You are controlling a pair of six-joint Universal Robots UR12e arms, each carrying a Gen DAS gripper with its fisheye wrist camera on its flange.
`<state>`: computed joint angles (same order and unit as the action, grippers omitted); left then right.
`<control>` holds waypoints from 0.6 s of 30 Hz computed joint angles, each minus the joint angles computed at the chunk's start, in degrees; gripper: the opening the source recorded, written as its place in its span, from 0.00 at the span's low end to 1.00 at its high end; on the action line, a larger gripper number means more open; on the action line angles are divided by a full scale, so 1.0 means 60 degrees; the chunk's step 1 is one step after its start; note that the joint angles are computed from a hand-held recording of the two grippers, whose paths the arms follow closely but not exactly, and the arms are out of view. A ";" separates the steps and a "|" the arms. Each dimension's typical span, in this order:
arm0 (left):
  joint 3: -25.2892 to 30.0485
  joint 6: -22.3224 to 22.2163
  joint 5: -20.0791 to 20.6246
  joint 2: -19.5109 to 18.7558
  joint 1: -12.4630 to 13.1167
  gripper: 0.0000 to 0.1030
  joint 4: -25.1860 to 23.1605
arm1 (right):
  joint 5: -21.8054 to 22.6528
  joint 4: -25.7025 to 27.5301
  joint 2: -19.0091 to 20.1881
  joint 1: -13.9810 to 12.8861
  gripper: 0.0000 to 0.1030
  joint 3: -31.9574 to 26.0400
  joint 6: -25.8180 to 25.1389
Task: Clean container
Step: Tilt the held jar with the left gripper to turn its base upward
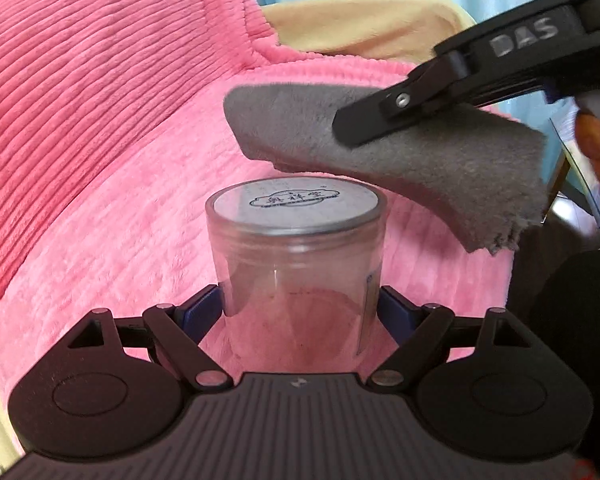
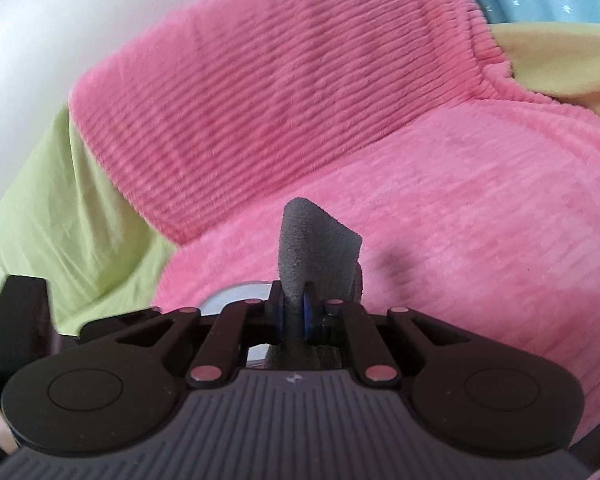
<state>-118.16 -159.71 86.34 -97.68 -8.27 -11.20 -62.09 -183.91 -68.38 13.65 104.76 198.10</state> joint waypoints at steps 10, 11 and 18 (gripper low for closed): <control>0.0540 0.0769 -0.0003 -0.0254 -0.0137 0.82 -0.0596 | -0.0204 -0.0388 0.0199 -0.0102 0.07 -0.0034 0.0486; 0.0538 0.0796 -0.0012 -0.0275 -0.0138 0.82 -0.0547 | -0.0265 -0.0394 0.0217 -0.0104 0.07 -0.0039 0.0546; 0.0072 0.0055 0.0019 -0.0354 -0.0053 0.87 0.0499 | -0.0440 -0.0383 0.0262 -0.0112 0.07 -0.0003 0.0681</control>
